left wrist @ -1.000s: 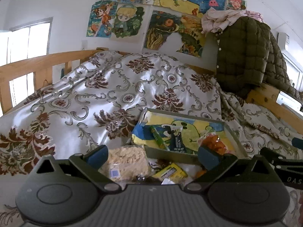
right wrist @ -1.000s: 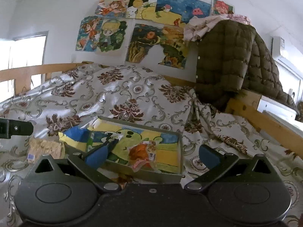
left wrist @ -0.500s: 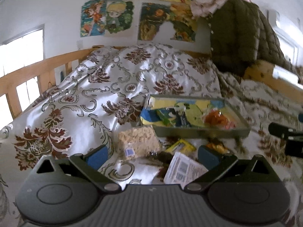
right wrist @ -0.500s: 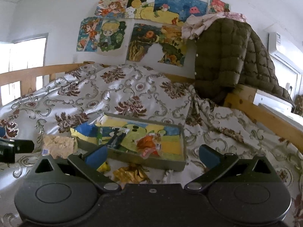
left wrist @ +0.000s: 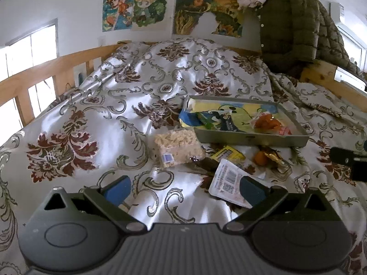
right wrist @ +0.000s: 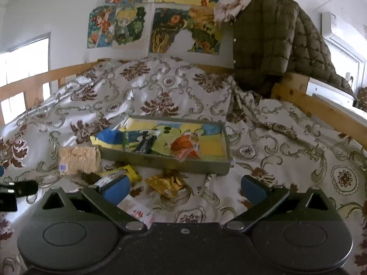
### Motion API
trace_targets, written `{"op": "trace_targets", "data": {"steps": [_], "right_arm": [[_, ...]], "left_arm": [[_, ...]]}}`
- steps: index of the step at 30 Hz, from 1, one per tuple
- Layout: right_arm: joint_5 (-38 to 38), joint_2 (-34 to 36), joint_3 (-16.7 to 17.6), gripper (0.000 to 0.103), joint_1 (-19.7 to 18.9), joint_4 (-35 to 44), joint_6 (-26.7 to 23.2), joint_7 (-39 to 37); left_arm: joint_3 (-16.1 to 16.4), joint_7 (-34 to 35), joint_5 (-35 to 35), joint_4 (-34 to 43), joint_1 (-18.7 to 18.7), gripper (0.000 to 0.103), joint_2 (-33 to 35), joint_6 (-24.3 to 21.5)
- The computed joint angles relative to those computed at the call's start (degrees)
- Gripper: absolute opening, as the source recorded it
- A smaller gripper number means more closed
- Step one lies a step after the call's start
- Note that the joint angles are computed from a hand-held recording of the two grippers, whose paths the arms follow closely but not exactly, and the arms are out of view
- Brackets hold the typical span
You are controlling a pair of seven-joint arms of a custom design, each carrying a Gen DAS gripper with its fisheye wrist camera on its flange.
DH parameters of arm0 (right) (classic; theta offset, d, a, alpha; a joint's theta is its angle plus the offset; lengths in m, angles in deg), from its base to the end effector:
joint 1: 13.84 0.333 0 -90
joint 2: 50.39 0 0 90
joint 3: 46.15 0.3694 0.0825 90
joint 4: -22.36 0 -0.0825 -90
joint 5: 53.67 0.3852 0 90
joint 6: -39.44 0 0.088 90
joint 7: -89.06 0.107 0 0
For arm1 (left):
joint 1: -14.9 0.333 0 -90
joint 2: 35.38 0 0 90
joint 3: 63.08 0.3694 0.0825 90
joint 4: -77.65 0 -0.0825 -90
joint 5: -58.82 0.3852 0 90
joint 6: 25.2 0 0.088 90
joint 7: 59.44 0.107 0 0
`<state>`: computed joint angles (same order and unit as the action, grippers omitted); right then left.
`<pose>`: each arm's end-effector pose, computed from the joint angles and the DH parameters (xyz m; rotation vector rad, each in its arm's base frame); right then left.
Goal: Organize snacks
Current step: 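Lift both open grippers away from the tray back over the snack pile, then grasp the white printed pouch with the right gripper while the left gripper grasps the dark packet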
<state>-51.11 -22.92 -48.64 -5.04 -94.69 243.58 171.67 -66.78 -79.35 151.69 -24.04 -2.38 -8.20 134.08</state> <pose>0.6671 0.0724 0.3790 -1.7472 1.4224 -0.9315 0.6350 -0.2848 0.3642 -1.7515 1.5415 -0.8438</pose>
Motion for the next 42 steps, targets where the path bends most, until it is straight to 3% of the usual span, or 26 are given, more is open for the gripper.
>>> {"op": "trace_targets", "data": {"steps": [5, 8, 16, 33, 36, 42], "right_arm": [[-4.04, 0.37, 2.72, 0.102, -2.30, 0.63, -3.84, -0.07], [-5.48, 0.96, 2.53, 0.102, -1.68, 1.05, -4.57, -1.35], [-10.24, 2.15, 6.52, 0.102, -4.82, 2.61, -8.26, -2.81], [-9.93, 5.80, 6.92, 0.102, -3.42, 6.95, -13.34, -6.83], [-9.62, 6.11, 7.59, 0.102, -3.88, 7.43, -13.93, -7.27], [-8.60, 6.96, 5.59, 0.102, -1.89, 8.34, -14.25, -7.96]], "left_arm": [[0.41, 5.06, -6.16, 0.02, -0.42, 0.103, 0.52, -1.13], [1.01, 8.08, -9.62, 0.06, -0.99, 0.103, 0.75, -2.10], [3.21, 13.94, -18.96, 0.25, -1.89, 0.103, 1.68, -0.62], [6.68, 19.39, -30.60, -0.19, -3.43, 0.103, 2.44, 0.42], [7.78, 18.99, -30.85, -0.05, -4.27, 0.103, 2.52, 0.55], [9.04, 19.76, -30.61, 2.90, -4.87, 0.103, 4.35, -0.24]]}}
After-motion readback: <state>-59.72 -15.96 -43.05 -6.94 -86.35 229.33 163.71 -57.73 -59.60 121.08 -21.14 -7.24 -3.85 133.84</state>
